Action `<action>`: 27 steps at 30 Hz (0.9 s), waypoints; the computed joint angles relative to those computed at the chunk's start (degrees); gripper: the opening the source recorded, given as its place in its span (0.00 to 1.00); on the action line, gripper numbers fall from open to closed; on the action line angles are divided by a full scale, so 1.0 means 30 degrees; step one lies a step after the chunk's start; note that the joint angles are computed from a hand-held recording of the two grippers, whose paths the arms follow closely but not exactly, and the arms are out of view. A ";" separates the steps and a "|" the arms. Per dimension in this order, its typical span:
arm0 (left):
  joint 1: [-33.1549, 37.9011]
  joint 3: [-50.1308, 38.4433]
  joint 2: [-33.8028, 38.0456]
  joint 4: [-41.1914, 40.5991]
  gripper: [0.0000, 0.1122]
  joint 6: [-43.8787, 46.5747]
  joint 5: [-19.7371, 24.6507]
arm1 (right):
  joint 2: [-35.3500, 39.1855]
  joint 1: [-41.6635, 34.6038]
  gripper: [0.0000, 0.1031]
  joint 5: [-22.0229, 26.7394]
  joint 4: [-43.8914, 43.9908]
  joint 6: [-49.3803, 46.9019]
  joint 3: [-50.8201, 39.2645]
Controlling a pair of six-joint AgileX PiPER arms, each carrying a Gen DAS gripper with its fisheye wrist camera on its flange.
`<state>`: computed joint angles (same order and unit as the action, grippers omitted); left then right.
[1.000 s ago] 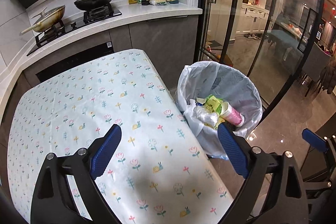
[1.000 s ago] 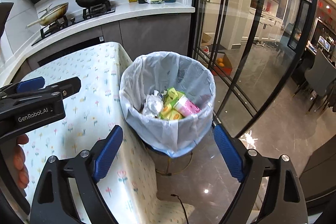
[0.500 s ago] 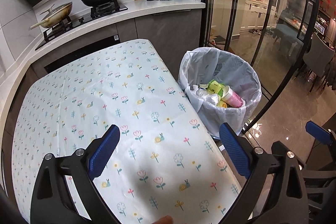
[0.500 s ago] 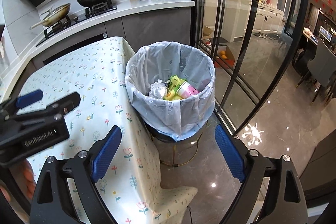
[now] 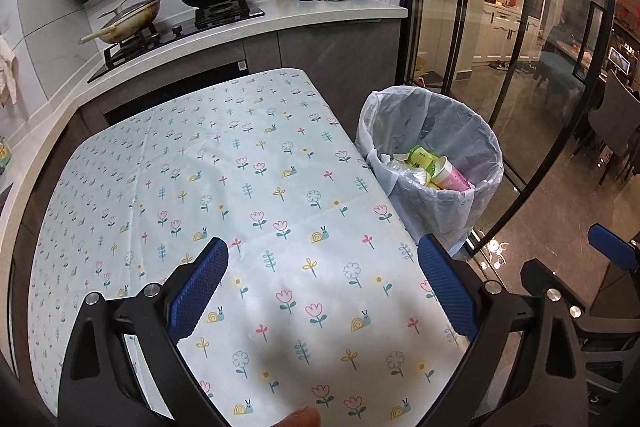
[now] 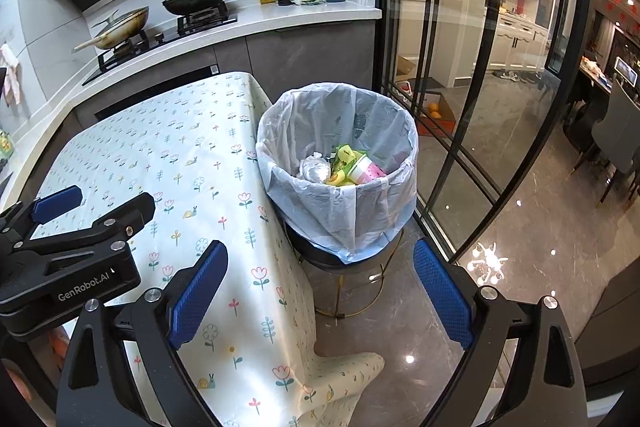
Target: Collect trash
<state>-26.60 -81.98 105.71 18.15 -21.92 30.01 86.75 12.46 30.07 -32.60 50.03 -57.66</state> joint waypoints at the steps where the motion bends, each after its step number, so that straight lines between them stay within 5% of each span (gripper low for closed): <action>1: 0.0010 0.0110 -0.0085 0.0036 0.81 -0.0129 -0.0053 | -0.0048 0.0039 0.87 0.0011 -0.0027 -0.0038 0.0025; 27: -0.0715 0.1620 -0.1380 0.1848 0.82 -0.2876 0.0430 | -0.0860 0.0122 0.87 -0.0211 -0.0283 -0.0639 0.0895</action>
<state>-28.74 -77.12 101.57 23.69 -30.55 31.30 84.17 12.83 29.44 -33.45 48.11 -54.97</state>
